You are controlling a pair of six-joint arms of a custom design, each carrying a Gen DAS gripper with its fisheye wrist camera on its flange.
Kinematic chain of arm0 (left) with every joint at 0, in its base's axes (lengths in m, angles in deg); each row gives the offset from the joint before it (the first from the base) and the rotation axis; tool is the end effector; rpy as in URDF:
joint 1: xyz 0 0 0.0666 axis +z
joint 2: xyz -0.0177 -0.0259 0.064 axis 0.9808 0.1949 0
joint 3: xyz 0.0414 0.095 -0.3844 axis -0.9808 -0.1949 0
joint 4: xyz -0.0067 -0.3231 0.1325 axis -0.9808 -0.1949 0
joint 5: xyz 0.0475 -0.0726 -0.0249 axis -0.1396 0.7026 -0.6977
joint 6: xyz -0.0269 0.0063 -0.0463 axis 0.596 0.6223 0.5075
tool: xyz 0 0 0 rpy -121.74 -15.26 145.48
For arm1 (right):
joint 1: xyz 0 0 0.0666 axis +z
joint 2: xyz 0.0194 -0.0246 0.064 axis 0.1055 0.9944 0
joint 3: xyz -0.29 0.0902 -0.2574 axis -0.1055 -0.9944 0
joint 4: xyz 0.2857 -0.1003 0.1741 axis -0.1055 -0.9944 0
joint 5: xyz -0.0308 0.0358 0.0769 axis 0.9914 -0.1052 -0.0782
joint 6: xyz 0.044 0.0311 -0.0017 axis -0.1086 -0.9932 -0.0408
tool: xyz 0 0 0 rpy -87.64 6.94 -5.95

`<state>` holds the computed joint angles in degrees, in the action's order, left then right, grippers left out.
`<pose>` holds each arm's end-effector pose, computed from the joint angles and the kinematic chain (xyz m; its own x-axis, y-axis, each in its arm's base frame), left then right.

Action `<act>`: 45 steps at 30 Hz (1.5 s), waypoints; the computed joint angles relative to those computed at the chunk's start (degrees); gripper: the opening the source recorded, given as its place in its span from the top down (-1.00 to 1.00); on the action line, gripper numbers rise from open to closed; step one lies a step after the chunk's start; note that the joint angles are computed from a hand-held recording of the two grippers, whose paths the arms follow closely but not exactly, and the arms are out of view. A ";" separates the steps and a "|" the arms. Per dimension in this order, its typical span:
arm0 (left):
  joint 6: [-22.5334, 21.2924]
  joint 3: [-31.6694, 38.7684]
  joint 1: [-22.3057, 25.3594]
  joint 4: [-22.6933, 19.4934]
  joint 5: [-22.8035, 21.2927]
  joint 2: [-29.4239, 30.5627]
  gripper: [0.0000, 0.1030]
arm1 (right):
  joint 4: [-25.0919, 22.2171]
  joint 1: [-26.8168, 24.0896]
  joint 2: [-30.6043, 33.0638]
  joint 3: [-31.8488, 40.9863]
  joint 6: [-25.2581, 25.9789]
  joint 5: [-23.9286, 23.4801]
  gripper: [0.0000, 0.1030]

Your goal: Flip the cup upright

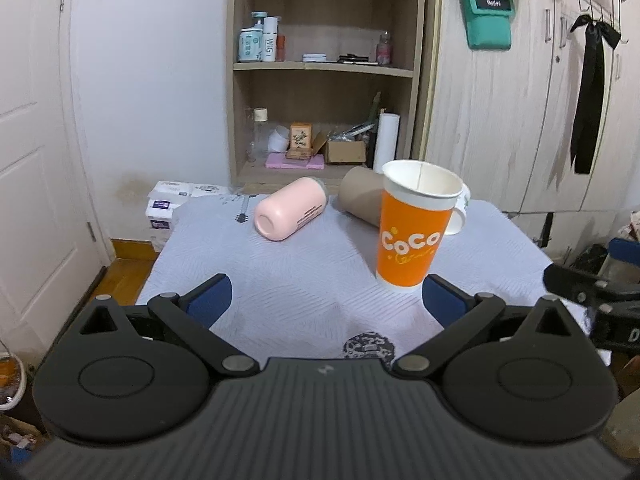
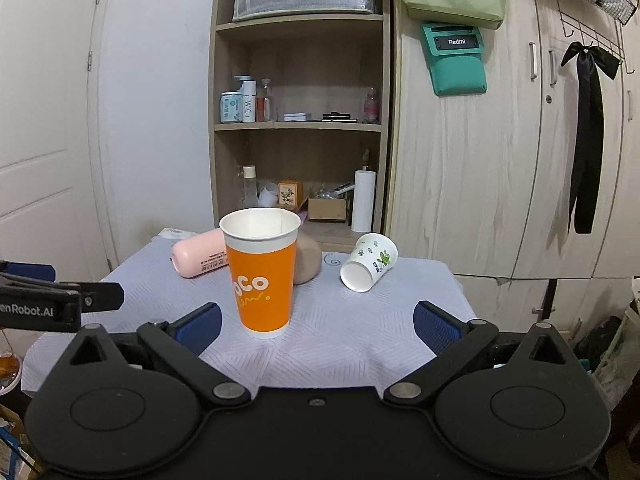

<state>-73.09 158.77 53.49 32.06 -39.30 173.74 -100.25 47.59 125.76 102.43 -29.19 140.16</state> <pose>0.4502 -0.2168 0.5158 -0.4229 0.2234 -0.8782 0.5115 0.8588 -0.0278 0.3199 0.2449 0.5068 -0.3592 0.1083 -0.9269 0.2967 0.9550 -0.0034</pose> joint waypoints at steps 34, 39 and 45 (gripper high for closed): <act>0.01 0.58 0.06 -3.16 -3.34 0.01 -1.00 | -11.29 1.28 3.39 5.89 -8.28 2.83 -1.00; 0.83 0.86 0.10 -3.61 -3.49 0.33 -1.00 | -11.69 1.28 3.60 6.11 -8.44 2.85 -1.00; 1.35 0.00 0.23 -2.42 -3.57 -0.27 -1.00 | -11.80 1.30 3.64 6.15 -8.67 2.93 -1.00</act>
